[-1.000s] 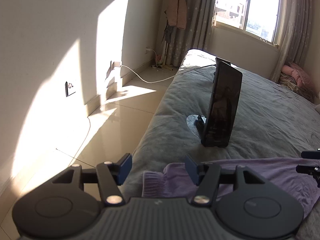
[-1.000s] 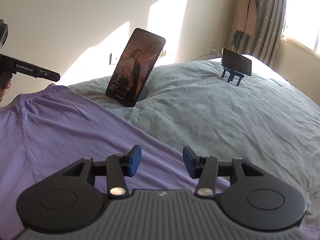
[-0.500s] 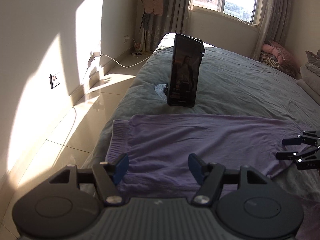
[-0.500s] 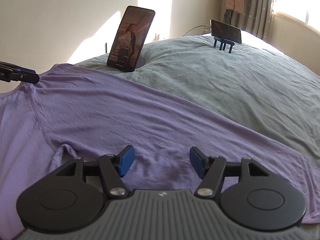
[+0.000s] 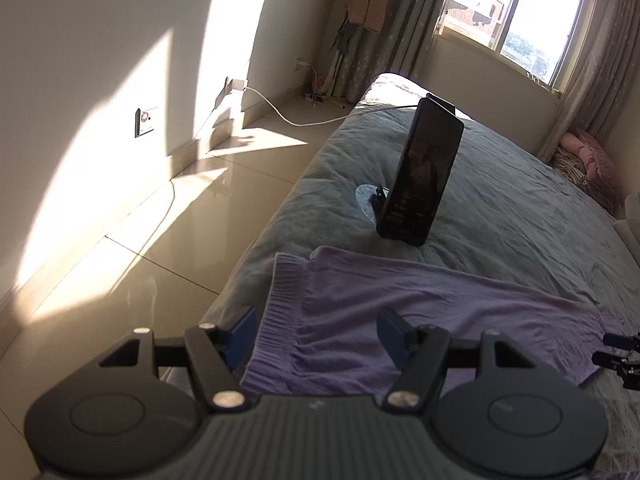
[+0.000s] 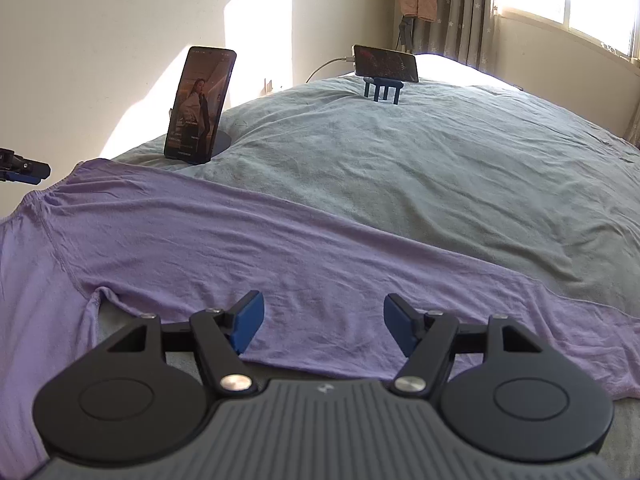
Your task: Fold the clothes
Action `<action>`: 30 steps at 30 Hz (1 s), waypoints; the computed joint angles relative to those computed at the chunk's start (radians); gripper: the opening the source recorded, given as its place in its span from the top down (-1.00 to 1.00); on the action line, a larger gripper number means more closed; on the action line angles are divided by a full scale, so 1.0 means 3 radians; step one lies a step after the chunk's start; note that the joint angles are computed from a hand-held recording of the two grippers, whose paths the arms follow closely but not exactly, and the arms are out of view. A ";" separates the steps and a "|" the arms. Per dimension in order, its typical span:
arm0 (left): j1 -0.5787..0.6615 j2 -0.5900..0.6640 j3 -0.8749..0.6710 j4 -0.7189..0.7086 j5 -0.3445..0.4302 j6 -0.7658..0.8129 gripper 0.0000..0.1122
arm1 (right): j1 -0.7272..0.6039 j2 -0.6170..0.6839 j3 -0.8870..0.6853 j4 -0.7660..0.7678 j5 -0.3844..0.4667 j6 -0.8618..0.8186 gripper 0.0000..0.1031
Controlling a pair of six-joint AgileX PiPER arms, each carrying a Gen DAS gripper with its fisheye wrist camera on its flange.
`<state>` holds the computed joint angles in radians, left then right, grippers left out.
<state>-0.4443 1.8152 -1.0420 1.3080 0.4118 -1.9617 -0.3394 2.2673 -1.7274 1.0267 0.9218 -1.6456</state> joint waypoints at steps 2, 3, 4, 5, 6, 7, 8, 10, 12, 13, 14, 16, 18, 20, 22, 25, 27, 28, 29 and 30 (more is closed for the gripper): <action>-0.0003 0.0134 -0.0191 -0.0239 0.0097 0.0371 -0.22 | 0.0035 0.0022 -0.0044 0.0004 0.0015 0.0009 -0.39; -0.0003 0.0200 -0.0277 -0.0318 0.0162 0.0527 -0.22 | 0.0066 0.0039 -0.0076 -0.0008 0.0010 0.0017 -0.39; 0.0003 0.0279 -0.0371 -0.0379 0.0244 0.0667 -0.22 | 0.0099 0.0056 -0.0109 -0.0022 0.0004 0.0025 -0.39; 0.0017 0.0337 -0.0436 -0.0414 0.0302 0.0751 -0.22 | 0.0131 0.0073 -0.0144 -0.0037 -0.0002 0.0035 -0.39; 0.0031 0.0396 -0.0502 -0.0445 0.0361 0.0831 -0.22 | 0.0165 0.0091 -0.0184 -0.0056 -0.0001 0.0047 -0.39; 0.0055 0.0441 -0.0550 -0.0469 0.0389 0.0884 -0.21 | 0.0198 0.0115 -0.0235 -0.0077 0.0006 0.0067 -0.39; 0.0096 0.0463 -0.0569 -0.0488 0.0362 0.0894 -0.21 | 0.0238 0.0149 -0.0304 -0.0104 0.0012 0.0097 -0.39; 0.0174 0.0486 -0.0581 -0.0513 0.0267 0.0880 -0.20 | 0.0317 0.0217 -0.0441 -0.0150 0.0021 0.0161 -0.39; 0.0245 0.0499 -0.0580 -0.0527 0.0161 0.0853 -0.20 | 0.0383 0.0278 -0.0559 -0.0180 0.0028 0.0231 -0.39; 0.0264 0.0510 -0.0582 -0.0506 0.0127 0.0832 -0.20 | 0.0418 0.0309 -0.0618 -0.0188 0.0036 0.0274 -0.39; 0.0277 0.0525 -0.0586 -0.0461 0.0097 0.0792 -0.18 | 0.0454 0.0342 -0.0680 -0.0197 0.0044 0.0319 -0.39; 0.0306 0.0563 -0.0598 -0.0365 0.0035 0.0709 -0.12 | 0.0515 0.0403 -0.0789 -0.0211 0.0076 0.0363 -0.39; 0.0343 0.0603 -0.0612 -0.0291 -0.0040 0.0626 0.03 | 0.0582 0.0469 -0.0904 -0.0273 0.0074 0.0404 -0.39; 0.0384 0.0633 -0.0617 -0.0238 -0.0120 0.0516 0.10 | 0.0650 0.0540 -0.1031 -0.0343 0.0074 0.0451 -0.39; 0.0389 0.0652 -0.0628 -0.0215 -0.0133 0.0475 0.11 | 0.0710 0.0619 -0.1160 -0.0441 0.0021 0.0557 -0.39; 0.0352 0.0684 -0.0679 -0.0256 -0.0058 0.0576 0.11 | 0.0761 0.0736 -0.1349 -0.0568 -0.0005 0.0727 -0.39; 0.0319 0.0711 -0.0730 -0.0304 0.0019 0.0699 0.11 | 0.0772 0.0789 -0.1428 -0.0629 -0.0005 0.0803 -0.39; 0.0304 0.0726 -0.0755 -0.0323 0.0056 0.0756 0.11 | 0.0780 0.0814 -0.1460 -0.0666 -0.0021 0.0836 -0.39; 0.0289 0.0741 -0.0780 -0.0340 0.0093 0.0813 0.11 | 0.0789 0.0830 -0.1473 -0.0692 -0.0044 0.0857 -0.39; 0.0276 0.0755 -0.0803 -0.0353 0.0124 0.0860 0.11 | 0.0792 0.0857 -0.1507 -0.0718 -0.0053 0.0885 -0.39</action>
<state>-0.3616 2.0417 -1.2829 1.2022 0.4490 -1.7039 -0.1017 2.5244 -2.1796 0.8112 0.9059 -1.3801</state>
